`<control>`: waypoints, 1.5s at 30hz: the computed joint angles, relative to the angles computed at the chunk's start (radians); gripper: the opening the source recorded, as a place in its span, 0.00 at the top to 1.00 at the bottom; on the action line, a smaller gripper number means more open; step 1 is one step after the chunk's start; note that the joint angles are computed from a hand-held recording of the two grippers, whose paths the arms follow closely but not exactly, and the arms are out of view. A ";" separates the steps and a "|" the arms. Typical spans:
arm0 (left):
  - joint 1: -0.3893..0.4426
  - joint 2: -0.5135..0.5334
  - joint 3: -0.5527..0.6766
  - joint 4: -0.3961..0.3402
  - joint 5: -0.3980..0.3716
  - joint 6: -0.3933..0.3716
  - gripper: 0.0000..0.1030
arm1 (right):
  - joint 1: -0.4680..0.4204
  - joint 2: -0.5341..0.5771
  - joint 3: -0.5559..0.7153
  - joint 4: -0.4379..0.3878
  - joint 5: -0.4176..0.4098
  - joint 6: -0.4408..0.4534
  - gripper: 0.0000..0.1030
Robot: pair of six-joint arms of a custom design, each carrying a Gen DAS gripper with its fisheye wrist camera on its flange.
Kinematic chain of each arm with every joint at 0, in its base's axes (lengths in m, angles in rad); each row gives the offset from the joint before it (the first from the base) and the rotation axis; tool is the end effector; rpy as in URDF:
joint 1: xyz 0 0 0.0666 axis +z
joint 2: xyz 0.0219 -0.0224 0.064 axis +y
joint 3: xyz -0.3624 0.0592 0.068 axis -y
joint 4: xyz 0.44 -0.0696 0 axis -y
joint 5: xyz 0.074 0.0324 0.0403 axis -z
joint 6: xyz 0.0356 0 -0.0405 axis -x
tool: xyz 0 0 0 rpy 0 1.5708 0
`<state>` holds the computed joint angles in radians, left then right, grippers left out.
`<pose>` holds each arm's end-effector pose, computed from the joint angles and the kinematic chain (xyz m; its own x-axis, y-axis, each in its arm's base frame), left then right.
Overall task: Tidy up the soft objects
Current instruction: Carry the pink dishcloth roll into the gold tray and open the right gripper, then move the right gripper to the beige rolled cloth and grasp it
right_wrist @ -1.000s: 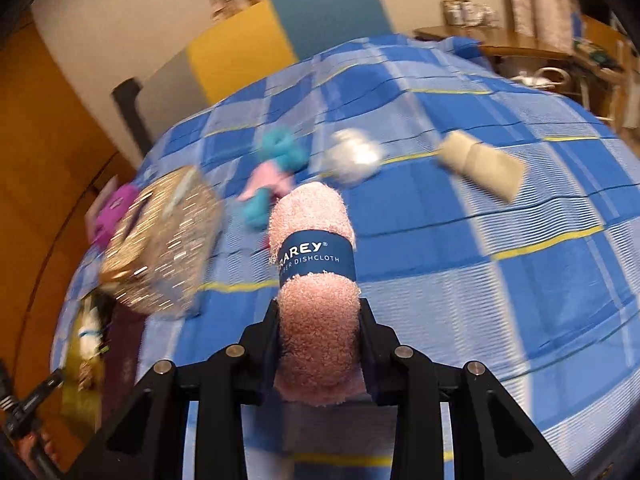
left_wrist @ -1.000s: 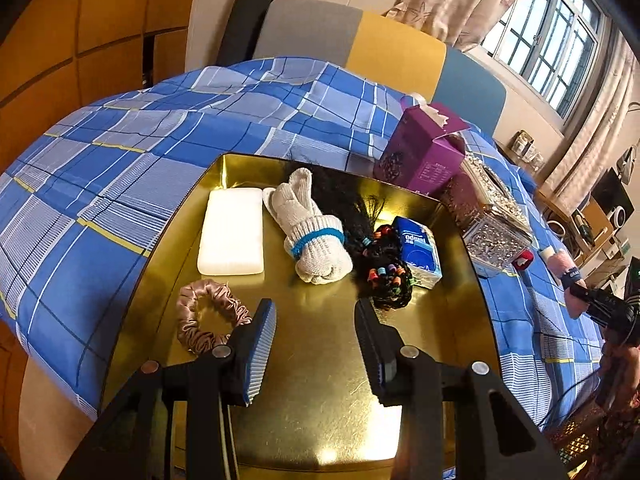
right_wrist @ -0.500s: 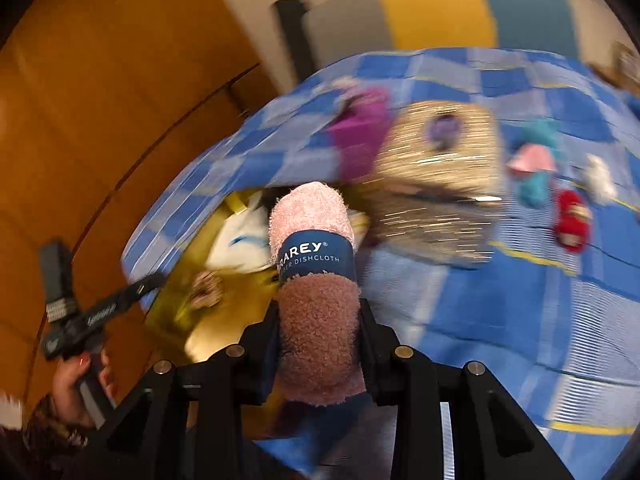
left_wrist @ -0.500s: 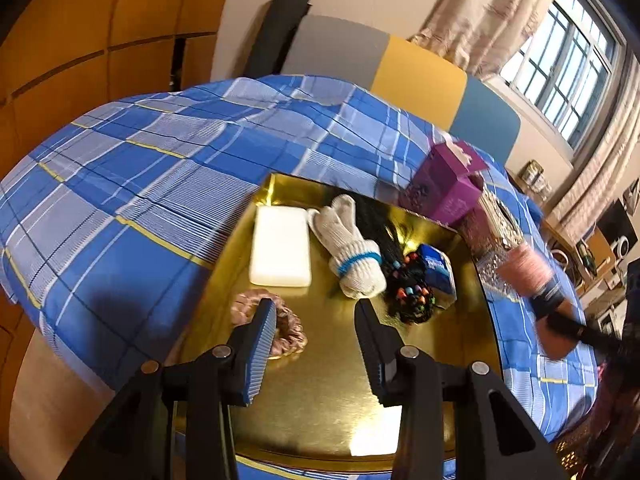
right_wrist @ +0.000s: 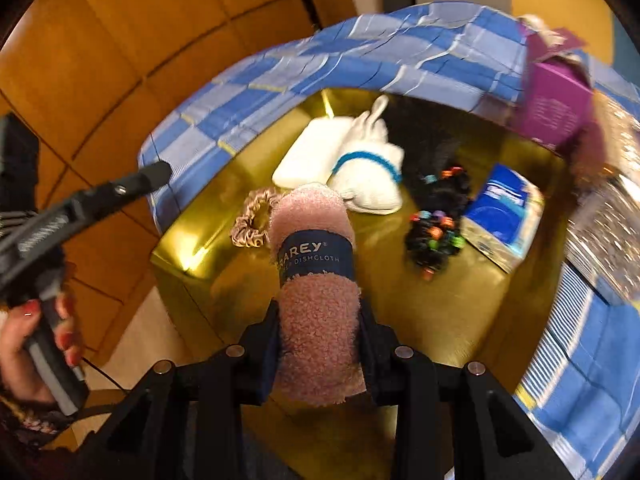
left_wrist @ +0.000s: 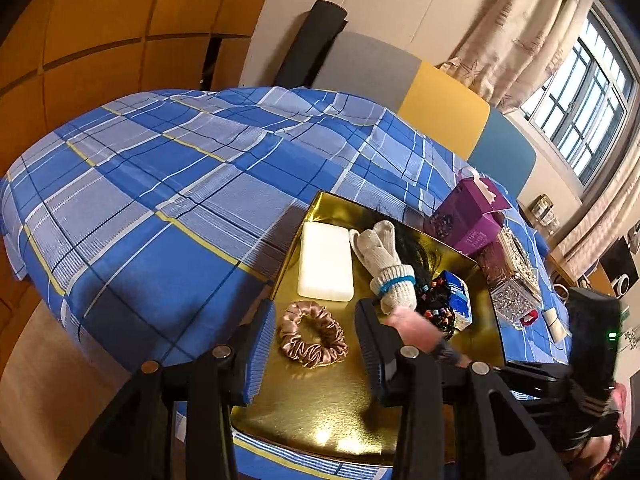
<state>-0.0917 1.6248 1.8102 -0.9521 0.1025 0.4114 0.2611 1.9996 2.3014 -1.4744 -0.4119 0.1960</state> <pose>0.6175 -0.0608 0.4939 -0.6990 -0.3352 -0.6317 -0.1255 0.9271 -0.3531 0.6685 0.1930 0.4643 -0.7982 -0.3980 -0.4522 -0.5526 0.7827 0.2864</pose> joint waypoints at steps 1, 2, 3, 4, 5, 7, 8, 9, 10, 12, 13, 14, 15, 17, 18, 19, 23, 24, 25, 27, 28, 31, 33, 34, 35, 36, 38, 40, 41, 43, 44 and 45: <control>0.001 -0.001 -0.002 0.000 0.002 0.001 0.60 | 0.007 0.020 0.024 -0.010 0.010 0.010 0.66; 0.003 -0.002 -0.006 0.001 0.003 0.002 0.60 | 0.012 0.039 0.049 -0.020 0.017 0.017 0.66; 0.003 -0.001 -0.007 0.000 0.004 0.003 0.60 | 0.019 0.061 0.080 -0.029 0.027 0.024 0.66; 0.004 -0.001 -0.007 -0.002 0.006 0.003 0.60 | 0.024 0.077 0.101 -0.033 0.036 0.029 0.66; 0.005 0.001 -0.007 -0.005 0.010 0.006 0.60 | 0.026 0.091 0.122 -0.040 0.046 0.035 0.66; 0.006 0.000 -0.010 -0.004 0.014 0.009 0.60 | 0.036 0.118 0.153 -0.033 0.070 0.039 0.65; 0.005 0.000 -0.010 -0.003 0.013 0.008 0.60 | 0.040 0.127 0.163 -0.030 0.080 0.041 0.62; 0.004 0.001 -0.009 -0.008 0.013 0.007 0.60 | 0.044 0.136 0.170 -0.026 0.087 0.045 0.61; 0.004 0.001 -0.008 -0.010 0.015 0.007 0.60 | 0.046 0.138 0.169 -0.018 0.094 0.043 0.60; 0.002 0.005 -0.004 -0.016 0.022 0.006 0.60 | 0.049 0.134 0.158 0.003 0.104 0.031 0.59; 0.001 0.008 0.000 -0.021 0.027 0.006 0.60 | 0.047 0.123 0.143 0.013 0.099 0.020 0.55; 0.000 0.008 0.000 -0.022 0.031 0.005 0.60 | 0.043 0.114 0.134 0.016 0.090 0.010 0.52; -0.002 0.009 0.002 -0.022 0.032 0.004 0.60 | 0.038 0.102 0.122 0.019 0.069 -0.002 0.50; -0.005 0.014 0.008 -0.024 0.030 0.001 0.60 | 0.025 0.061 0.074 0.046 0.037 -0.019 0.46; -0.008 0.016 0.011 -0.023 0.034 0.002 0.60 | 0.022 0.045 0.056 0.061 0.036 -0.024 0.45; -0.010 0.017 0.012 -0.022 0.037 0.003 0.60 | 0.016 0.023 0.032 0.078 0.030 -0.029 0.45; -0.021 0.029 0.031 -0.038 0.053 -0.004 0.60 | -0.012 -0.046 -0.043 0.131 -0.004 -0.058 0.45; -0.026 0.032 0.036 -0.040 0.058 -0.008 0.60 | -0.020 -0.065 -0.063 0.148 -0.013 -0.073 0.45; -0.032 0.036 0.043 -0.045 0.059 -0.015 0.60 | -0.029 -0.083 -0.084 0.165 -0.018 -0.090 0.45; -0.041 0.039 0.048 -0.048 0.067 -0.026 0.60 | -0.048 -0.112 -0.115 0.197 -0.023 -0.138 0.44; -0.046 0.040 0.050 -0.048 0.073 -0.031 0.60 | -0.057 -0.125 -0.130 0.213 -0.027 -0.159 0.43; -0.063 0.052 0.068 -0.060 0.105 -0.045 0.60 | -0.090 -0.170 -0.183 0.271 -0.011 -0.219 0.42; -0.076 0.058 0.077 -0.066 0.121 -0.054 0.60 | -0.106 -0.195 -0.213 0.298 0.029 -0.230 0.42; -0.086 0.063 0.085 -0.072 0.128 -0.062 0.60 | -0.114 -0.204 -0.224 0.308 0.055 -0.226 0.42; -0.094 0.066 0.090 -0.074 0.134 -0.070 0.60 | -0.123 -0.219 -0.243 0.320 0.082 -0.220 0.42; -0.102 0.069 0.096 -0.078 0.136 -0.079 0.60 | -0.133 -0.227 -0.253 0.325 0.094 -0.216 0.42; -0.118 0.077 0.112 -0.091 0.143 -0.100 0.60 | -0.156 -0.244 -0.279 0.330 0.111 -0.214 0.42; -0.140 0.092 0.139 -0.108 0.158 -0.125 0.60 | -0.178 -0.257 -0.301 0.327 0.128 -0.210 0.42; -0.150 0.101 0.156 -0.121 0.160 -0.135 0.60 | -0.191 -0.262 -0.312 0.322 0.141 -0.210 0.41; -0.165 0.120 0.190 -0.140 0.167 -0.151 0.60 | -0.218 -0.274 -0.336 0.315 0.163 -0.213 0.38; -0.178 0.138 0.221 -0.158 0.172 -0.167 0.60 | -0.233 -0.277 -0.344 0.310 0.172 -0.215 0.37; -0.190 0.155 0.250 -0.175 0.171 -0.181 0.60 | -0.249 -0.278 -0.351 0.303 0.179 -0.216 0.37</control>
<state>-0.2815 1.7795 2.0597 -1.1273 0.2735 0.2301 0.0118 1.7215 1.9500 -1.1718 -0.2331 -0.0200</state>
